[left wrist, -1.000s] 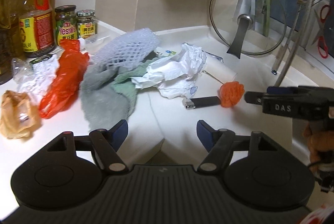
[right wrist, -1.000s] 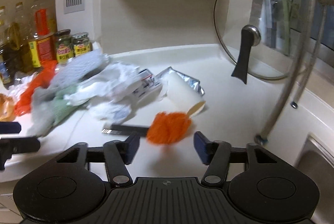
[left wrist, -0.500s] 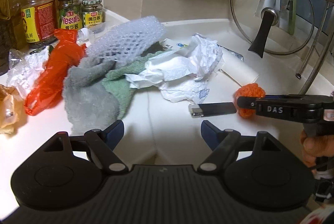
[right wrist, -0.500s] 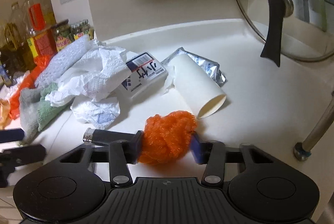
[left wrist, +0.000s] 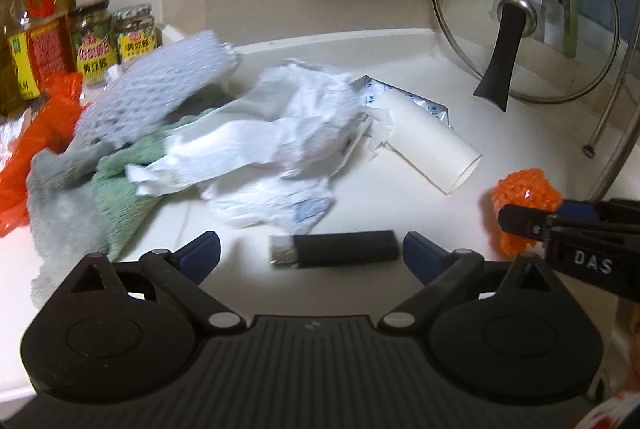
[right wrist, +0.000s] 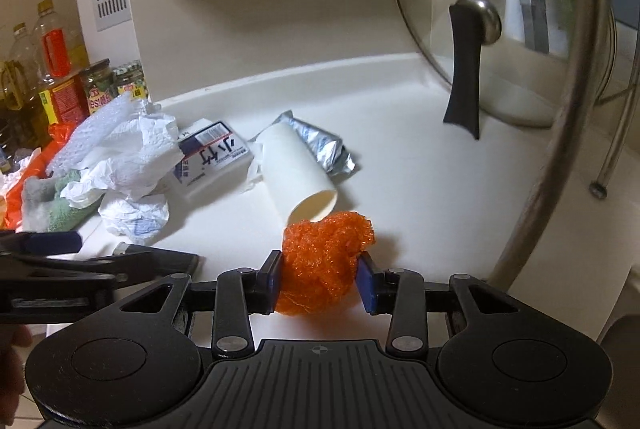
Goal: Collect trash
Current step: 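Grasp the orange mesh scrubber with the right tool while the left tool grasps the black lighter, then carry both items over the bin and open both tools to drop them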
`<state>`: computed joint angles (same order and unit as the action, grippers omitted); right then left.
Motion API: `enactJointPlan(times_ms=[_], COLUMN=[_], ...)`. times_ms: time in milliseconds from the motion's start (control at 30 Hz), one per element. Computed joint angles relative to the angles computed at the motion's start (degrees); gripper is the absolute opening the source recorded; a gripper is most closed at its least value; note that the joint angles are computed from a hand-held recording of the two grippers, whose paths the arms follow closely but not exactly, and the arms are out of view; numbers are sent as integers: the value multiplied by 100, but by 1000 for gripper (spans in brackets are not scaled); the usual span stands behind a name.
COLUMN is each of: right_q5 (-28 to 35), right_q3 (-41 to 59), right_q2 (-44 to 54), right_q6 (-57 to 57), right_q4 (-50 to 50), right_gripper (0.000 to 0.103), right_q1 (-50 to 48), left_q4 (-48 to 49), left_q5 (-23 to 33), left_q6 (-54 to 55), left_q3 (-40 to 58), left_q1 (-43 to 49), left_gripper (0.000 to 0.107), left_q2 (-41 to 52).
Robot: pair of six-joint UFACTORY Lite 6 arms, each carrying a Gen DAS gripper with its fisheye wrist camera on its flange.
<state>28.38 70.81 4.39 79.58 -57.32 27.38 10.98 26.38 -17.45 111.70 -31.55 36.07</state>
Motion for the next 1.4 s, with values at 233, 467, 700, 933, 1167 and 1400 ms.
enactJointPlan(times_ms=[233,467,700,933,1167,1400], right_q5=[-293,-554,-608,-529,-36,1098], right_q3=[-446,-668,-664,-528,-80,663], right_q2=[-336,-454,-416,-353,-138,333], right_q6=[-56,97,167,88,47,1012], right_q4=[-87,-239,-236,-73,265,176], right_gripper=[39,39,39,39,39,39], right_q1=[-252,-325,-244,35,814,2170], left_q4=[1224,1510,1114,71,-1570,-3982], left_q5=[463,555,248,-224,-415,-194], left_q6=[-1323,-1700,-1083,76,1964,5001], left_q3=[703,886,356,-1186,-2580,-3999], left_q1=[-399,-429,-325,80,749,1853], left_gripper=[100,92,81,81,81,81], left_q2=[608,806,430,-800,-2099,-3441])
